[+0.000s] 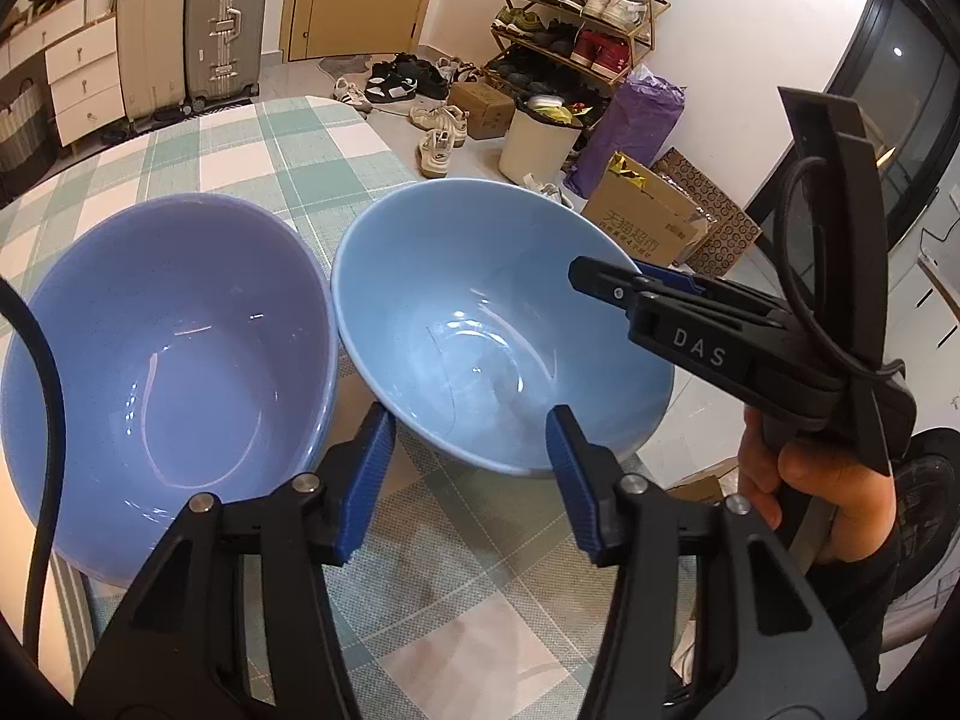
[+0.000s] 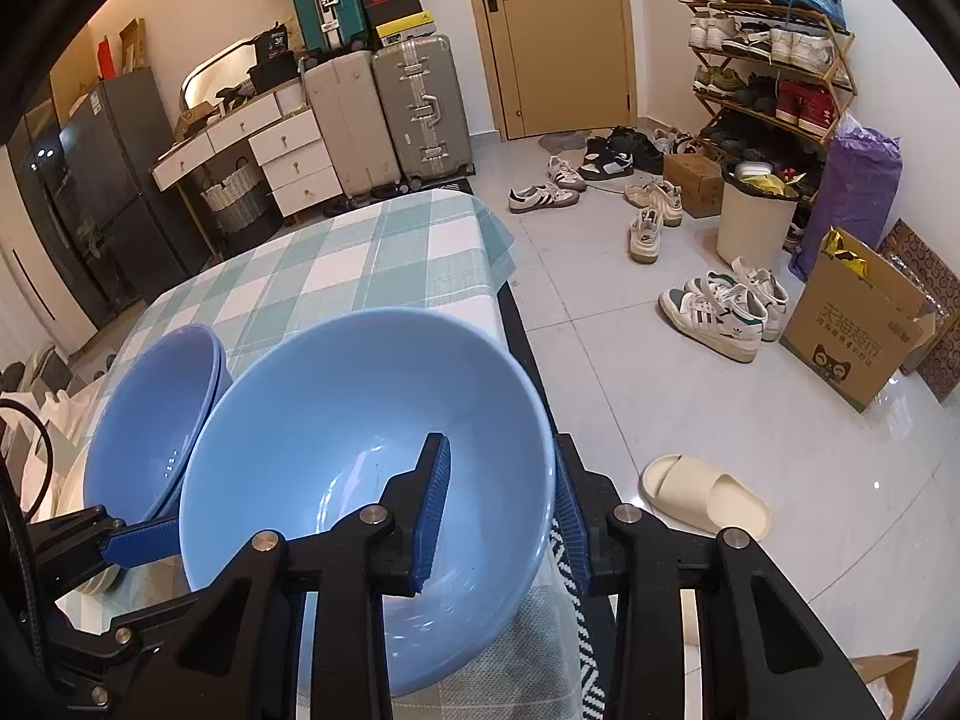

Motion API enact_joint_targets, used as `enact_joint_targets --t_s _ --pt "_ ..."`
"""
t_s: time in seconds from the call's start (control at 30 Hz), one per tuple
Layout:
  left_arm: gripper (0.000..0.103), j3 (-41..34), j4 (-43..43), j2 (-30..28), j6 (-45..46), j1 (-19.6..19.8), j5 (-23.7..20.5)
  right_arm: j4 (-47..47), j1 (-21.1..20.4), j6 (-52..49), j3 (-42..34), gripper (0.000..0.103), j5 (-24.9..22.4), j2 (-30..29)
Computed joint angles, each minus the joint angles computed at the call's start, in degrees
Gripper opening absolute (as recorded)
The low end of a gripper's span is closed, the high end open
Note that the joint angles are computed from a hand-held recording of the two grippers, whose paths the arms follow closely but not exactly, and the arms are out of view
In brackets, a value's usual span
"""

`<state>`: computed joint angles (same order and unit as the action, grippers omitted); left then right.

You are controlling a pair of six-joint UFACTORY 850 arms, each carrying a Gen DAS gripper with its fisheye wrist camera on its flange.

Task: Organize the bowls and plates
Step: 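Move both grippers to the remaining light blue bowl and close on its rim, then lift the light blue bowl with both grippers toward the bowl stack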

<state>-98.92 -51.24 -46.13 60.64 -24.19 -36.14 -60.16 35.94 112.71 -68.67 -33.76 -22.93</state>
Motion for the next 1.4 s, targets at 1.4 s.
enact_joint_targets --t_s 1.4 --pt "0.045 10.11 -18.44 9.1 23.53 2.46 2.98 -4.85 8.01 1.38 -3.25 0.035 -16.56 2.03"
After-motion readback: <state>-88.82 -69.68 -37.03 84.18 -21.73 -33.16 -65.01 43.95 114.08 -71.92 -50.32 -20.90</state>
